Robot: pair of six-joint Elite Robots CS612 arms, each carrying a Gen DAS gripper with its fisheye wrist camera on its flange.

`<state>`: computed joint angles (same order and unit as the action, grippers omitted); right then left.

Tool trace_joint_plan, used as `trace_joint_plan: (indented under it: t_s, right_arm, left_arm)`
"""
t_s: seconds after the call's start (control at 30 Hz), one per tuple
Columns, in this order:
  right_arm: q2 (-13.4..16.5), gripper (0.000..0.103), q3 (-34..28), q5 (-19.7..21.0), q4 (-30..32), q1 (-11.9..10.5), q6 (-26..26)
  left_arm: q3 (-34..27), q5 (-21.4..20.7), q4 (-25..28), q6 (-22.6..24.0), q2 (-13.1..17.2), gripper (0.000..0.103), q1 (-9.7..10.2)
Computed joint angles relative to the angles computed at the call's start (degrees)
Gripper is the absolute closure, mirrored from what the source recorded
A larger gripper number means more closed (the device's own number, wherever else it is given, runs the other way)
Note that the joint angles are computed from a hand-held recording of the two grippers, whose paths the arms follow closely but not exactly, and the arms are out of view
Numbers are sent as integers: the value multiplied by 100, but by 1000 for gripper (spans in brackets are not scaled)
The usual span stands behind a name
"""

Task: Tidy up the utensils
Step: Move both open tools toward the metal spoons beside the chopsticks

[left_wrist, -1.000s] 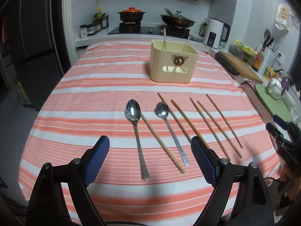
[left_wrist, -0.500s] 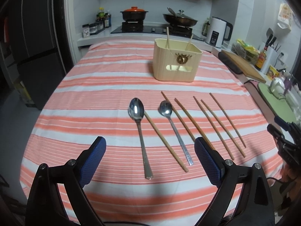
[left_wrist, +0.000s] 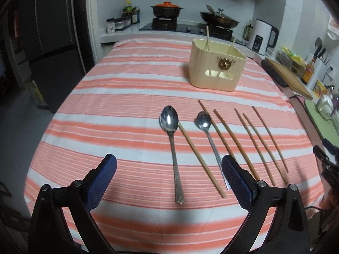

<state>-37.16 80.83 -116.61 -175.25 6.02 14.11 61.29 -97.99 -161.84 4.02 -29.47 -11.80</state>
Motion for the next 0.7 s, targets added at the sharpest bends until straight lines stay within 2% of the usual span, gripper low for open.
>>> trace_joint_plan:
  t_s: [0.13,0.33,0.43,0.5,0.57,0.63,0.67,0.7]
  right_arm:
    - [11,40,-23,-30,90,-1,9]
    - [28,40,-59,-46,201,-10,24]
    - [36,40,-66,-48,201,-24,3]
    - [50,39,-80,-10,214,-46,21]
    - [64,38,-73,95,175,-98,118]
    - [81,31,-80,221,205,-169,304]
    - [93,23,-64,320,119,-217,383]
    - [111,21,-57,418,36,-266,443]
  left_arm:
    - [-6,204,-21,-39,17,3,-22]
    - [-34,106,-29,-207,39,1,11]
    - [-46,453,-89,-60,60,1,-42]
    - [-98,428,-123,48,109,1,-32]
    - [-274,398,86,33,193,1,0]
    - [-497,408,174,-53,318,1,42]
    - [-614,457,71,-66,404,1,61]
    - [-756,564,12,-35,501,1,69]
